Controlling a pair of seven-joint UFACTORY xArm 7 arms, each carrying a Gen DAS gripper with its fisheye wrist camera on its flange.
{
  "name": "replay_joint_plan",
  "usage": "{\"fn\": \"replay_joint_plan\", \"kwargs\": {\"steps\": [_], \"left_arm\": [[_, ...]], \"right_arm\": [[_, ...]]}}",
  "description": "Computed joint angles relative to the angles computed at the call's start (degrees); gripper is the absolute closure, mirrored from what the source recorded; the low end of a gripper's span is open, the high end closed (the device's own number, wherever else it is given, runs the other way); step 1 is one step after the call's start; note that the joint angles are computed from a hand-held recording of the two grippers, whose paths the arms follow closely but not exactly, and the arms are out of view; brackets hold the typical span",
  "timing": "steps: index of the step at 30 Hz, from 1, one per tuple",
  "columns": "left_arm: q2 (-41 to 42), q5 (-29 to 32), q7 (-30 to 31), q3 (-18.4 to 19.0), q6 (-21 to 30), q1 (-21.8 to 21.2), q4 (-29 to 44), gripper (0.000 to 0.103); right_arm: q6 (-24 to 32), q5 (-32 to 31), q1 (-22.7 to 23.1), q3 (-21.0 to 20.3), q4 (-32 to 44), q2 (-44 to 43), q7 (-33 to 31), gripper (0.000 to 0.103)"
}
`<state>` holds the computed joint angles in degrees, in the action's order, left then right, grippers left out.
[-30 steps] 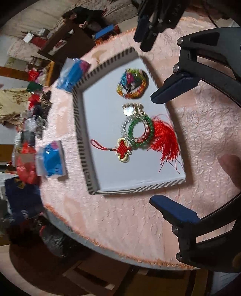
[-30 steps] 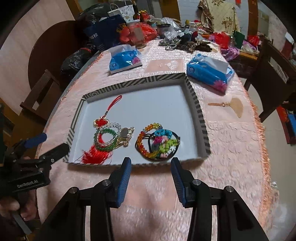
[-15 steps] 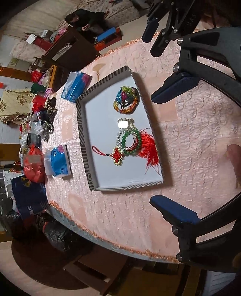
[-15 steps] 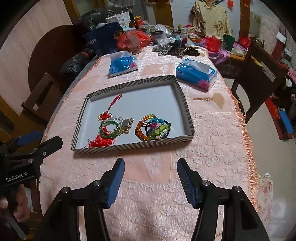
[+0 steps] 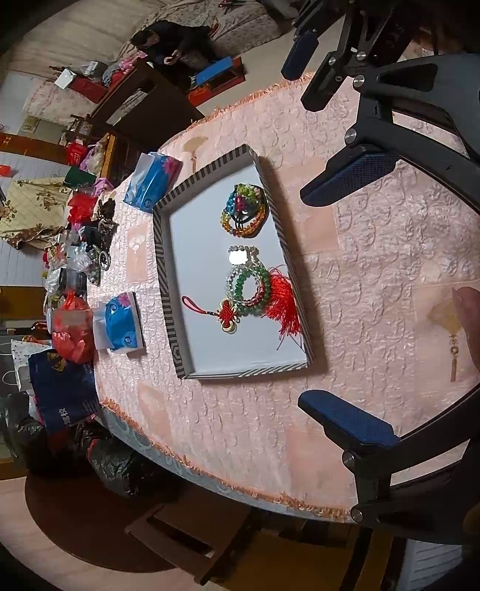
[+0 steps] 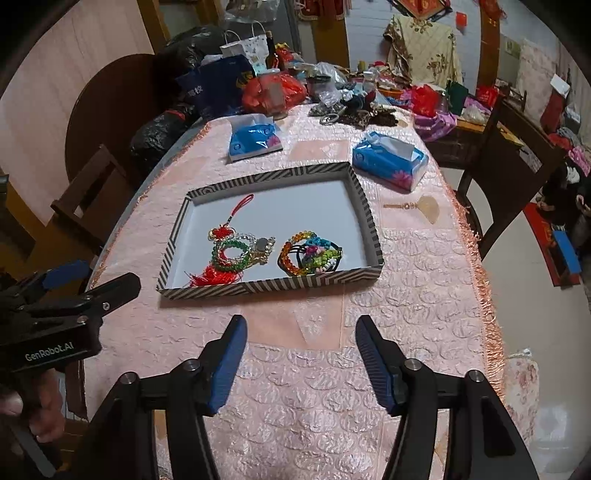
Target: Organize jewelry
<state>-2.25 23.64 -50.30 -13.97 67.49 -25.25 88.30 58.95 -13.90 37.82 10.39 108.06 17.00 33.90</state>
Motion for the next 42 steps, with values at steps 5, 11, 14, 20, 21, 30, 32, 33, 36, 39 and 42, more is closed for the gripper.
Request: {"fn": "replay_joint_plan", "kwargs": {"steps": [5,11,14,20,21,30,32,33,36,39,42], "left_arm": [[-0.6,1.0,-0.5,-0.5,0.2,-0.4,-0.3,0.003],[-1.4,1.8,-1.3,-0.9,0.3,-0.4,-0.7,0.003],[-1.6,2.3,-1.7,-1.1,0.3,-0.4,-0.8,0.003],[-2.5,2.9,-2.5,-1.4,-0.2,-0.1,-1.3,0.003],[-2.6,3.2,-2.6,-1.5,-0.3,0.0,-1.4,0.003],[-5.0,5.1,-4.3,-2.1,-5.8,0.7,-4.3,0.001],[-5.4,4.0,-4.1,-2.0,-7.2,1.1,-4.9,0.001],[-5.2,3.9,-4.0,-2.2,-7.0,1.2,-4.7,0.001],[-4.4,3.5,-3.5,-2.6,-5.4,1.2,-3.8,0.001],[-4.1,2.6,-3.2,-2.5,-4.9,1.1,-3.6,0.001],[-4.1,2.1,-3.1,-2.4,-4.8,1.0,-3.6,0.001]], "right_arm": [[0.3,-1.2,0.6,0.1,-0.1,-0.6,0.2,0.034],[1.6,-2.3,1.3,0.3,0.6,-0.7,0.4,0.03],[2.3,-3.2,1.9,0.2,1.6,-0.4,0.3,0.029],[4.8,-5.7,3.4,-0.4,4.8,1.0,0.7,0.021],[5.1,-5.9,3.6,-0.5,5.3,1.2,0.6,0.021],[6.0,-6.6,4.1,-1.0,5.9,1.4,0.9,0.021],[5.8,-6.5,4.0,-1.0,5.4,1.2,1.1,0.021],[6.0,-6.5,4.0,-1.0,5.5,1.2,0.9,0.021],[6.3,-6.6,4.0,-0.9,5.5,1.2,0.9,0.021],[6.5,-6.7,4.1,-0.9,5.7,1.3,1.1,0.021],[6.6,-6.8,4.2,-0.9,5.8,1.4,1.0,0.021]]}}
